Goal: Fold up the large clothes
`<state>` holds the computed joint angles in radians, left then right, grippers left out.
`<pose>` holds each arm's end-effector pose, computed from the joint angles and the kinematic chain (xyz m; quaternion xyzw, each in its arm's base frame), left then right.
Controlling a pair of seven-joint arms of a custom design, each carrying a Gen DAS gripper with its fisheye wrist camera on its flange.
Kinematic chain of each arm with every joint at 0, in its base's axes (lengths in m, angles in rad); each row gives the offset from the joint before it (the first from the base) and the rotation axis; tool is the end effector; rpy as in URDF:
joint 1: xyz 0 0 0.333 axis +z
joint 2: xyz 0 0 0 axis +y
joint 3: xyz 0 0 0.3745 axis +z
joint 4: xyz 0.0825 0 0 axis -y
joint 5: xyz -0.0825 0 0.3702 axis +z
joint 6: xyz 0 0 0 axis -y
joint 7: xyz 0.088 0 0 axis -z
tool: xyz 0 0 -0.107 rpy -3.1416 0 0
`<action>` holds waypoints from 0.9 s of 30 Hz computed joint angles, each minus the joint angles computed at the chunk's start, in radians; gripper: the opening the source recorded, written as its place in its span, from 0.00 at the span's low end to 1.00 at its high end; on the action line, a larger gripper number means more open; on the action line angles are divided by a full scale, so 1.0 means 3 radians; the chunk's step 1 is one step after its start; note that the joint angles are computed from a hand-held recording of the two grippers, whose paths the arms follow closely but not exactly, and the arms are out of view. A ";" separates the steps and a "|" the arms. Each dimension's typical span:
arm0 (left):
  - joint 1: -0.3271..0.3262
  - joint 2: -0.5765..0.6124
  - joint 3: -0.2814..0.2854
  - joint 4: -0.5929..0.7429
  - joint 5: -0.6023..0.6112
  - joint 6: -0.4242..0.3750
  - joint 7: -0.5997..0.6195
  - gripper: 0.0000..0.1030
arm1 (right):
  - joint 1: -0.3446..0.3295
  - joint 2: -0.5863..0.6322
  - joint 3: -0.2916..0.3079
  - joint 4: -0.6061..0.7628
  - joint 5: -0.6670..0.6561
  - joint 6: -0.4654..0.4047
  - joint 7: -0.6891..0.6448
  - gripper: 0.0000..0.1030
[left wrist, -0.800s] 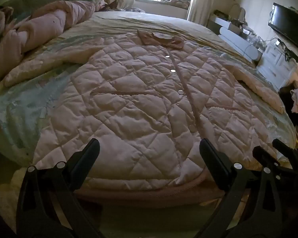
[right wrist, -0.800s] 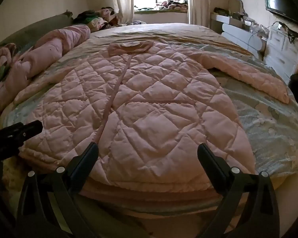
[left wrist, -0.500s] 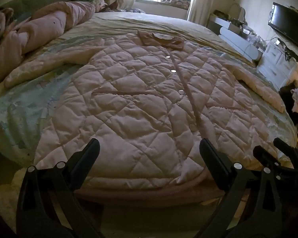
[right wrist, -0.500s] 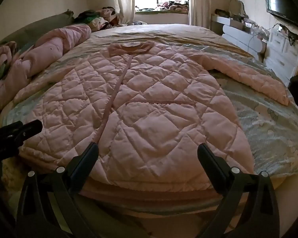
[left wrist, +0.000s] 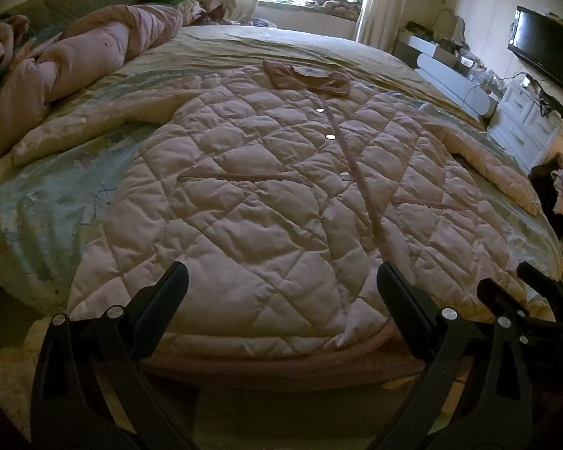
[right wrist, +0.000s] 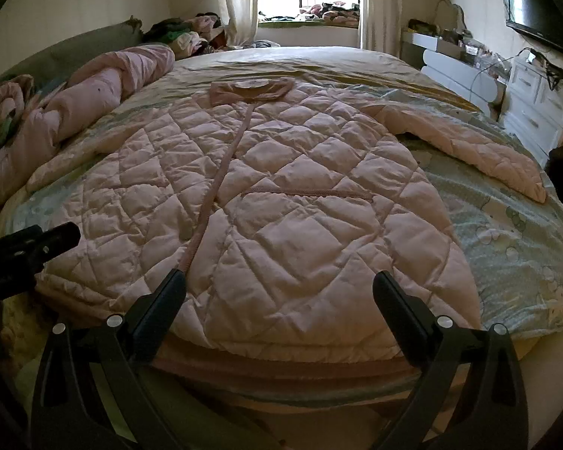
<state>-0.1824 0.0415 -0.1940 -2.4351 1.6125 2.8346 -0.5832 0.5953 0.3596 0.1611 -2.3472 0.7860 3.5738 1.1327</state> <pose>0.4173 -0.2200 0.3616 -0.7446 0.5636 -0.2663 0.2387 0.4602 0.3052 0.3333 -0.7459 0.5472 -0.2035 0.3206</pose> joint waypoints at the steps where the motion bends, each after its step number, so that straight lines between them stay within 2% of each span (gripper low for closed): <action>1: 0.0001 -0.0009 0.0001 -0.0009 0.0012 0.0001 -0.0009 0.91 | 0.0016 -0.0002 -0.0010 -0.0001 0.0013 0.0005 -0.0012 0.96; 13: 0.0009 -0.0014 0.0005 -0.0009 0.0007 -0.0009 0.0023 0.91 | 0.0092 0.0012 -0.0064 0.0044 0.0118 -0.0025 -0.0116 0.96; 27: 0.0008 -0.0020 0.0006 -0.0005 0.0013 -0.0030 0.0034 0.91 | 0.0076 0.0032 -0.0038 0.0085 0.0103 -0.0032 -0.0191 0.96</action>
<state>-0.1800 0.0357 -0.1924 -2.4367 1.6164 2.8257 -0.5731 0.6182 0.3690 0.1496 -2.3216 0.8168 3.5643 1.0755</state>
